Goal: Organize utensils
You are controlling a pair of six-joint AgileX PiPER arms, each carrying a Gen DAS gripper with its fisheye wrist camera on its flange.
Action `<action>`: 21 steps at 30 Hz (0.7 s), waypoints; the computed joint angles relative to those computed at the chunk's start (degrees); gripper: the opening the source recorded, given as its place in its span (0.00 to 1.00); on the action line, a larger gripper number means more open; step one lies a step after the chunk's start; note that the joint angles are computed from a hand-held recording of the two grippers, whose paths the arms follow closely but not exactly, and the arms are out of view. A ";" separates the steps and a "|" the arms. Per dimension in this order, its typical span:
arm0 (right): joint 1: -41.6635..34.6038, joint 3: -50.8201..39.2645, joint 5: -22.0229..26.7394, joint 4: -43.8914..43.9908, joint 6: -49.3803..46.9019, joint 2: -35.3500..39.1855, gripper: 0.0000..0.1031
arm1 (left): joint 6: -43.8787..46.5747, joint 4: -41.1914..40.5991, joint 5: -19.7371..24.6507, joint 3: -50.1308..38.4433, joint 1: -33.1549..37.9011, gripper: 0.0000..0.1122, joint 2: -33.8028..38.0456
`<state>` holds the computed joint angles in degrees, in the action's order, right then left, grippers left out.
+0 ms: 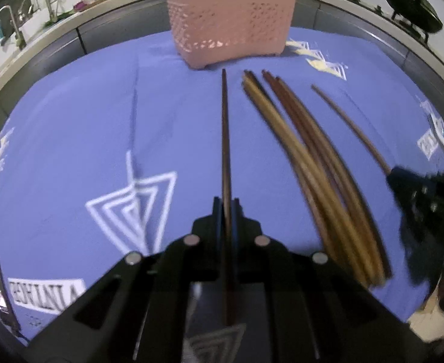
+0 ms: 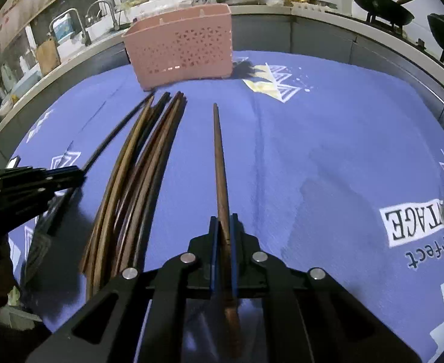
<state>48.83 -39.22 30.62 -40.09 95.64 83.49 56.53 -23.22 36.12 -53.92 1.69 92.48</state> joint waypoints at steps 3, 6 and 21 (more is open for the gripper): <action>-2.79 -0.37 -1.77 4.15 -5.92 -0.06 0.08 | -1.00 2.00 0.65 -1.50 -0.44 0.06 0.85; -8.92 -1.42 -5.97 10.99 -15.74 1.13 0.08 | -5.63 4.21 1.22 -6.14 -2.50 0.07 4.26; -21.75 -10.79 -10.33 28.60 -42.61 10.15 0.13 | -17.54 11.13 -1.26 -15.72 -7.19 0.15 12.11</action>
<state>27.08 -50.01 20.29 -11.48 53.02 93.64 38.99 -12.08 34.87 -69.64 -5.50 104.59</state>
